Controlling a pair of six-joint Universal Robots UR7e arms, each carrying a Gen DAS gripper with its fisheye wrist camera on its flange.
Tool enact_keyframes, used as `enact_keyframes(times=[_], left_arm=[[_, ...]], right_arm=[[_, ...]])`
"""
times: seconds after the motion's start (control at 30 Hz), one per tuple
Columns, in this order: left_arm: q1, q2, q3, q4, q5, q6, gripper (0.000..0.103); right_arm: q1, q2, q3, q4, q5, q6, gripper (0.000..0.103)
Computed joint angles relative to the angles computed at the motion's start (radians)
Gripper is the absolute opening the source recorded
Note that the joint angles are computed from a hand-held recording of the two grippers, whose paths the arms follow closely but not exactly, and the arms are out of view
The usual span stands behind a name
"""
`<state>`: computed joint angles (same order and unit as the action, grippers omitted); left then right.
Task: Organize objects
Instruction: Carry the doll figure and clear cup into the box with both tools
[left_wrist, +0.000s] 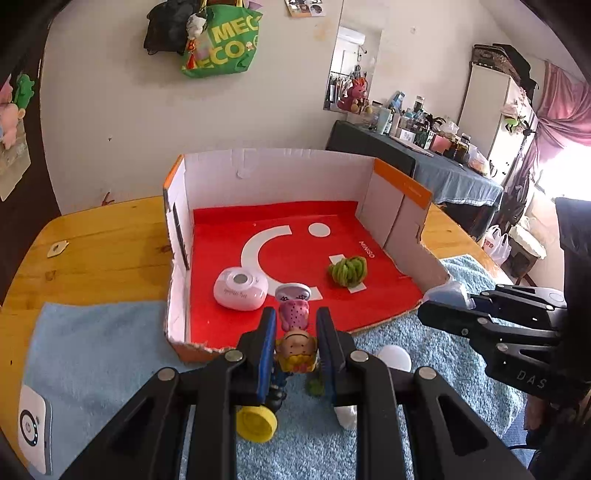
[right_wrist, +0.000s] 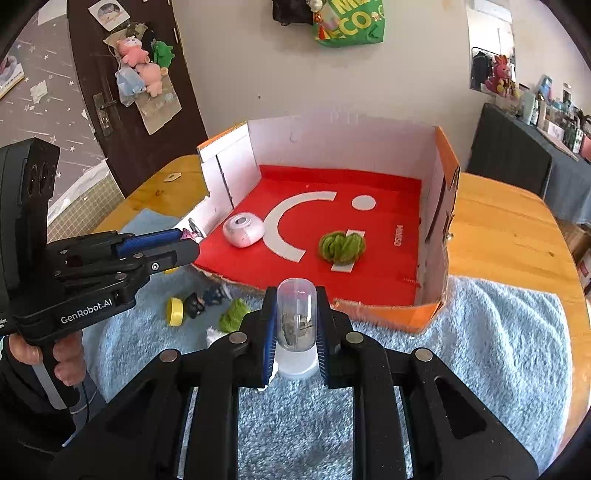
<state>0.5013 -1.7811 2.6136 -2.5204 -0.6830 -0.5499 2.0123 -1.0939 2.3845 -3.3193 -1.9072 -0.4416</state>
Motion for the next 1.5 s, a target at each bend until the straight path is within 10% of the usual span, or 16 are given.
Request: enact_keyframes(times=[0.73,1.5], left_arm=[[0.124,0.213,-0.087,-0.262,-0.073,0.197,0.023],[0.284,0.327,-0.155,-0.268,-0.178,0.251,0.023]], right_arm=[[-0.01,0.081,-0.104,0.04,-0.039,-0.025,0.017],[-0.064,0.188,-0.213,0.19,-0.043,-0.004,0.017]])
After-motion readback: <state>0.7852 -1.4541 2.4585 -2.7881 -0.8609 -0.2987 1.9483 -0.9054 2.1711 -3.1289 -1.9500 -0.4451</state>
